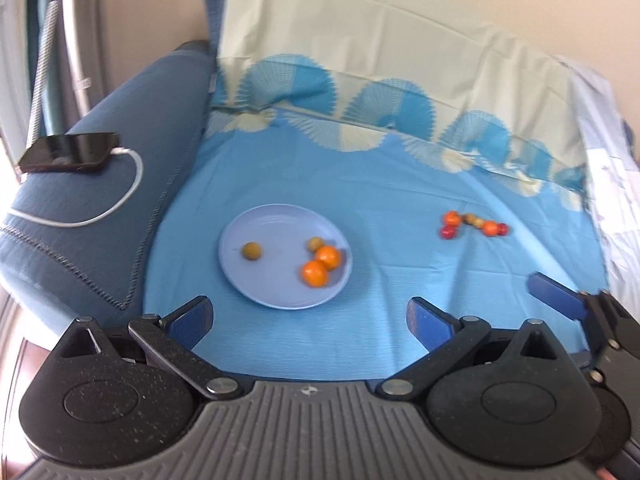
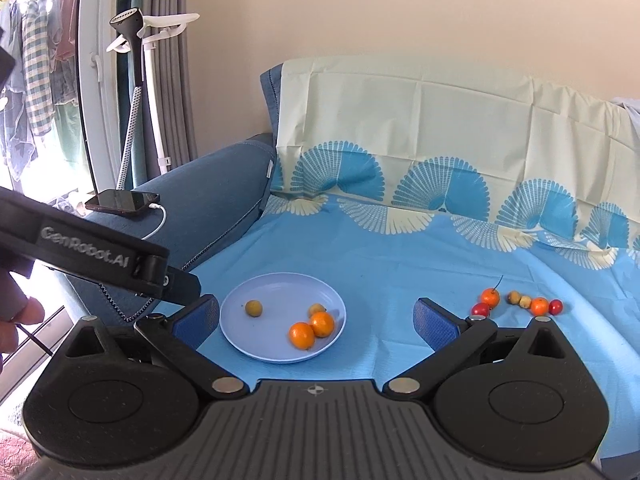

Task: Organize fruits
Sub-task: 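Reach both tools toward the row of tomatoes and fruits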

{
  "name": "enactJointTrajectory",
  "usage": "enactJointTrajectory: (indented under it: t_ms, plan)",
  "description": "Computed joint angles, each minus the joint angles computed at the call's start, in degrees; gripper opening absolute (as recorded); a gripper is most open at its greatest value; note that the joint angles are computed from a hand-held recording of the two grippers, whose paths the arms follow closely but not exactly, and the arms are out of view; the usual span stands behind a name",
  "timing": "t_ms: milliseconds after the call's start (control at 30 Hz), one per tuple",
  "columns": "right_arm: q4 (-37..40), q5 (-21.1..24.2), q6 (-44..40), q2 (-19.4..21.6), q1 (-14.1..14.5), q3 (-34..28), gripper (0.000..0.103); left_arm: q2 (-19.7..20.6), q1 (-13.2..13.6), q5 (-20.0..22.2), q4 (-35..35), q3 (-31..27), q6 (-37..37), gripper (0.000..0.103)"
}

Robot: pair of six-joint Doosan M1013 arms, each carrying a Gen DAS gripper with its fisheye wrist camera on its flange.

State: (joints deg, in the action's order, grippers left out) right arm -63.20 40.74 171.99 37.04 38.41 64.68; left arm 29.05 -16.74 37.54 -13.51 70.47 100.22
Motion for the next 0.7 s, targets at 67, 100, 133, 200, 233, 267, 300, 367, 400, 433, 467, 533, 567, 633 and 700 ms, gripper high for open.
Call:
enactJointTrajectory:
  t_ms: [67,100,133,200,233,267,300,367,400,433,467,533,567,633,700]
  plan:
    - [-0.2,0.0,0.2,0.0,0.0,0.1,0.102,0.0,-0.1,0.3,-0.7,0.0,0.6,0.103]
    - [-0.4,0.2,0.3,0.1,0.1,-0.1,0.102,-0.1,-0.3,0.4,0.3,0.0,-0.6,0.103]
    - [-0.6,0.2,0.3,0.0,0.1,-0.1,0.102,-0.1,-0.5,0.5,1.3,0.0,-1.8,0.103]
    - [-1.1,0.0,0.5,0.0,0.1,0.1,0.102,-0.2,-0.7,-0.6,2.9,0.4,-4.6,0.103]
    - [-1.3,0.0,0.6,-0.1,0.2,0.2,0.102,-0.5,-0.8,-1.9,4.6,0.9,-6.8,0.103]
    - [-1.2,0.0,0.5,0.0,0.2,0.2,0.102,-0.6,-0.9,-3.1,5.4,1.4,-7.6,0.103]
    - [-1.1,0.0,0.4,0.0,0.2,0.1,0.102,-0.7,-0.8,-3.5,4.5,1.5,-6.4,0.103]
    - [-0.7,0.1,0.4,0.0,0.1,0.1,0.102,-0.7,-0.6,-4.1,3.6,1.6,-5.0,0.103]
    - [-0.5,0.2,0.6,0.0,0.1,0.0,0.102,-0.8,-0.6,-4.5,3.0,1.8,-4.3,0.103]
    - [-0.3,0.2,0.7,0.0,0.0,0.1,0.102,-0.7,-0.5,-4.2,2.2,1.6,-3.3,0.103]
    - [0.0,0.2,0.6,0.1,-0.1,0.0,0.102,-0.5,-0.4,-3.5,1.3,1.3,-2.3,0.103]
    - [0.3,0.0,0.7,0.1,-0.2,0.1,0.102,0.0,-0.4,-2.3,1.4,0.6,-2.4,0.103]
    - [0.4,-0.1,0.5,0.1,-0.2,0.1,0.102,0.1,-0.5,-2.1,2.0,0.3,-3.1,0.103]
    - [0.7,-0.3,0.5,0.1,-0.4,0.3,0.102,0.4,-0.4,-2.0,1.4,0.0,-2.3,0.103]
    - [1.1,-0.2,0.7,0.2,-0.5,0.2,0.102,0.6,-0.5,-3.0,0.6,0.0,-1.8,0.103]
